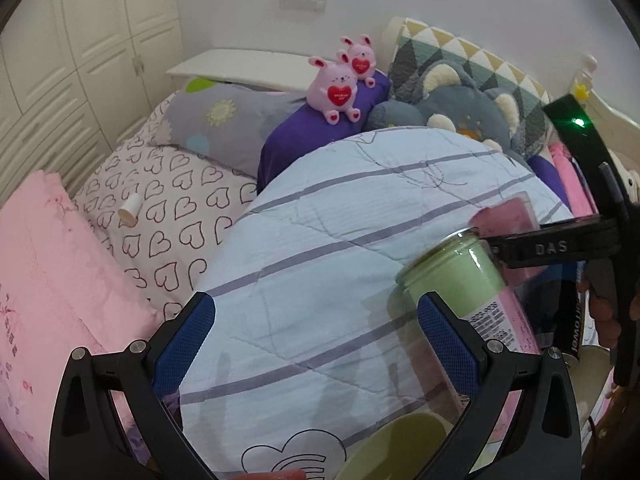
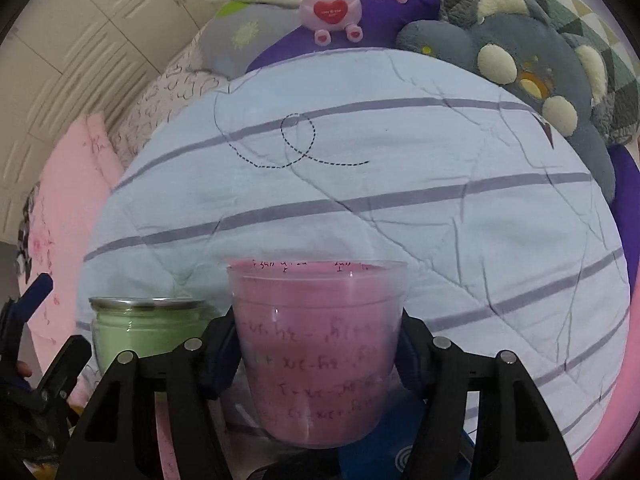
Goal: Flip cup upright
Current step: 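Reach the right gripper to the pink cup lying on its side and grasp it, then lift the pink cup with the right gripper and rotate it rim up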
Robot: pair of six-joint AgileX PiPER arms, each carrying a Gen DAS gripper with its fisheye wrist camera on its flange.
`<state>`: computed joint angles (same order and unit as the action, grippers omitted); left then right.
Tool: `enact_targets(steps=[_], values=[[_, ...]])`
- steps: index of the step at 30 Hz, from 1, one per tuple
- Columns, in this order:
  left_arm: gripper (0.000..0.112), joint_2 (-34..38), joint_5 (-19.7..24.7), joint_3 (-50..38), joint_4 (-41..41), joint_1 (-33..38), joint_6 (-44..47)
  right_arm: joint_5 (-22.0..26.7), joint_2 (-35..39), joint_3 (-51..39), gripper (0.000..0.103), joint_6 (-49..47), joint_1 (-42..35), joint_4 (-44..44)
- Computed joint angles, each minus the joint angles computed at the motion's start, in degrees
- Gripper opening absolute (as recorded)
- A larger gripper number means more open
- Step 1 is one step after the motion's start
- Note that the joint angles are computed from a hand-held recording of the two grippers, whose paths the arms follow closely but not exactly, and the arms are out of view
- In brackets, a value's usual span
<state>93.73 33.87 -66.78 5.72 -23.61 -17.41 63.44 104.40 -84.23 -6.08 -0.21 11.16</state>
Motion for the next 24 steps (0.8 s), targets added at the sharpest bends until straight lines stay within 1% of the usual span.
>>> enact_targets(steps=[4, 7, 9, 11, 13, 19, 24], values=[[0.102, -0.79, 0.23, 0.13, 0.17, 0.05, -0.48, 0.72, -3.04, 1.43, 0.064, 1.35, 0.04, -0.34], [0.102, -0.85, 0.59, -0.37, 2.30, -0.66, -2.05, 1.04, -3.33, 0.80, 0.064, 2.00, 0.37, -0.46], [0.102, -0.43, 1.83, -1.39, 3.43, -1.16, -2.88, 1.28, -4.11, 0.69, 0.064, 3.01, 0.13, -0.74], [0.102, -0.72, 2.41, -1.74, 3.54, -1.49, -2.92, 1.24, -5.21, 1.25, 0.064, 2.02, -1.06, 0.99], [0.102, -0.90, 2.53, -1.92, 4.38, -1.87, -3.29, 1.87, -5.75, 0.58, 0.064, 2.79, -0.78, 0.73], [0.102, -5.98, 4.21, -0.12, 6.26, -4.06, -4.39, 2.69, -11.06, 2.77, 0.064, 4.61, -0.92, 1.27], [0.102, -11.74, 6.70, 2.78, 10.49, -8.13, -7.32, 3.79, -20.40, 8.77, 0.064, 7.95, -0.41, -0.50]])
